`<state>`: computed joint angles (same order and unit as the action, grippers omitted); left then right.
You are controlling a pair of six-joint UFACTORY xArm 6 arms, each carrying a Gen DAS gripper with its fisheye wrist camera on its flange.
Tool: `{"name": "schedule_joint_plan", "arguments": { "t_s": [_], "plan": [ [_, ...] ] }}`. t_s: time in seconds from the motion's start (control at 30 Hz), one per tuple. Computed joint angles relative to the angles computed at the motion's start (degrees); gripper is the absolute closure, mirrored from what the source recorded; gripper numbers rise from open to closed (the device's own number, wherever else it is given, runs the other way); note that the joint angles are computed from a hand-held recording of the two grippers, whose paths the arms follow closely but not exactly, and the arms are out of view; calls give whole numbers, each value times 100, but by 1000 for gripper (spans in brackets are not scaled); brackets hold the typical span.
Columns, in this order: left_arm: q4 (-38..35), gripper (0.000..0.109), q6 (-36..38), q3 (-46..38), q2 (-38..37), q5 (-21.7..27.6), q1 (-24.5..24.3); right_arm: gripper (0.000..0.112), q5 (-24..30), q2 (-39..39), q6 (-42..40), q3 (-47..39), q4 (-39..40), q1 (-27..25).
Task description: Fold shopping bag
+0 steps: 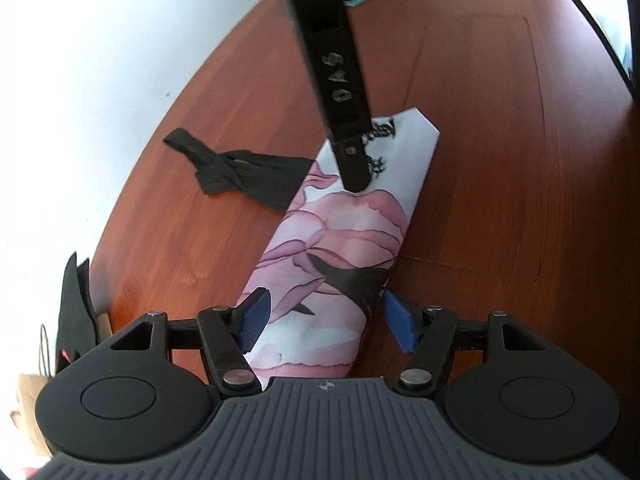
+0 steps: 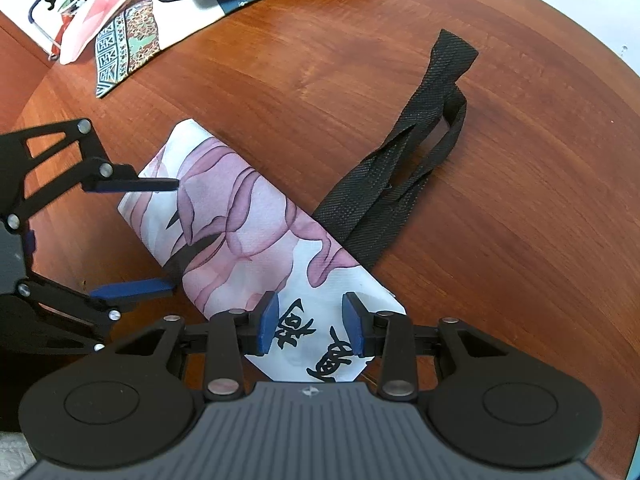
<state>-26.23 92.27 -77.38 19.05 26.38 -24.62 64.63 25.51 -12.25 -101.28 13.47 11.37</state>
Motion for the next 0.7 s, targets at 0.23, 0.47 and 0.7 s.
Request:
{"name": "schedule_joint_plan", "arguments": {
  "t_s": [0.23, 0.47, 0.7],
  "plan": [
    [-122, 38, 376, 2, 122, -345, -130, 68, 400, 253, -242, -404, 252, -123],
    [-261, 35, 519, -291, 317, -183, -170, 66, 844, 561, -439, -899, 421, -214],
    [48, 45, 90, -838, 566, 481, -152, 64, 1280, 847, -636, -1371, 606, -318]
  ]
}}
